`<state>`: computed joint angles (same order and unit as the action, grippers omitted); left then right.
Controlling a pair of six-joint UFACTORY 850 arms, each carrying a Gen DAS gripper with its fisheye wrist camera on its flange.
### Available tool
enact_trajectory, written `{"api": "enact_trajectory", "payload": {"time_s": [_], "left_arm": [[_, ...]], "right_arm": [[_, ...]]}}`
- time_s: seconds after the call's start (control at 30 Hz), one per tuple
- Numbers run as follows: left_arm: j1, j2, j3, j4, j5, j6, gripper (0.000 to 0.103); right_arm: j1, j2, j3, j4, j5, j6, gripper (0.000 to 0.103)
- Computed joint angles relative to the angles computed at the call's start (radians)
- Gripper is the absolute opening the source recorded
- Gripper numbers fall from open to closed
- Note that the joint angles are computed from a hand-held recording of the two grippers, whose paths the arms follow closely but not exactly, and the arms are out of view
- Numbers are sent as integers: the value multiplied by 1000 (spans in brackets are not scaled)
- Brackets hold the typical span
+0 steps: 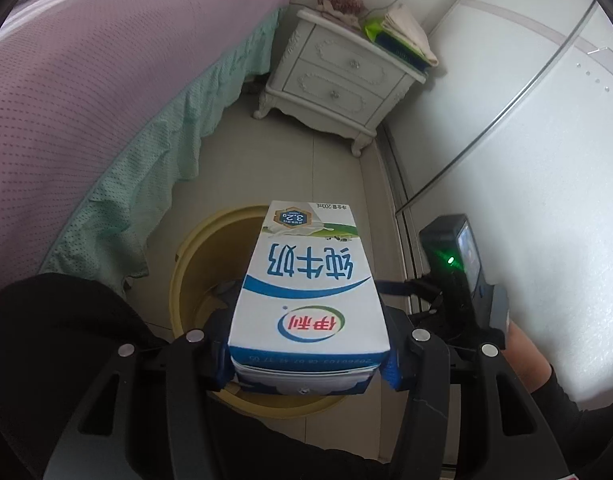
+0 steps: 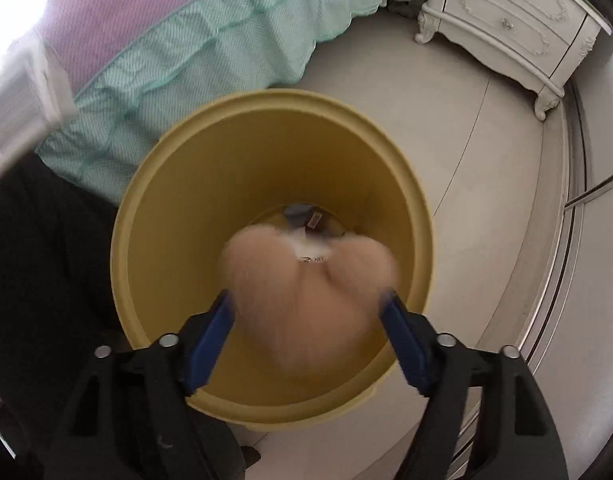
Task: Collect trash
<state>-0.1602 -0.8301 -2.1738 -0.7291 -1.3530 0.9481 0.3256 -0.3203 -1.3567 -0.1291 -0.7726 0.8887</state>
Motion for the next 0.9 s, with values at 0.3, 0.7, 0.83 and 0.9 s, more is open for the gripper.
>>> {"api": "enact_trajectory", "payload": {"time_s": [0.3,0.7,0.83,0.9], "left_arm": [[-45,-13,9,66,-9,1,56],[-55,42,85,72,16,51,99],[-29,110,165,52,117,80,99],[-13,153,212,54,194,87,99]], "right_arm": [[-28,100,69,-82,24,123,73],[-15,126,28,-146,19,142,74],[5,88,-33,-115,9,41,74],[22,62,-78,-127,-6,12,74]]}}
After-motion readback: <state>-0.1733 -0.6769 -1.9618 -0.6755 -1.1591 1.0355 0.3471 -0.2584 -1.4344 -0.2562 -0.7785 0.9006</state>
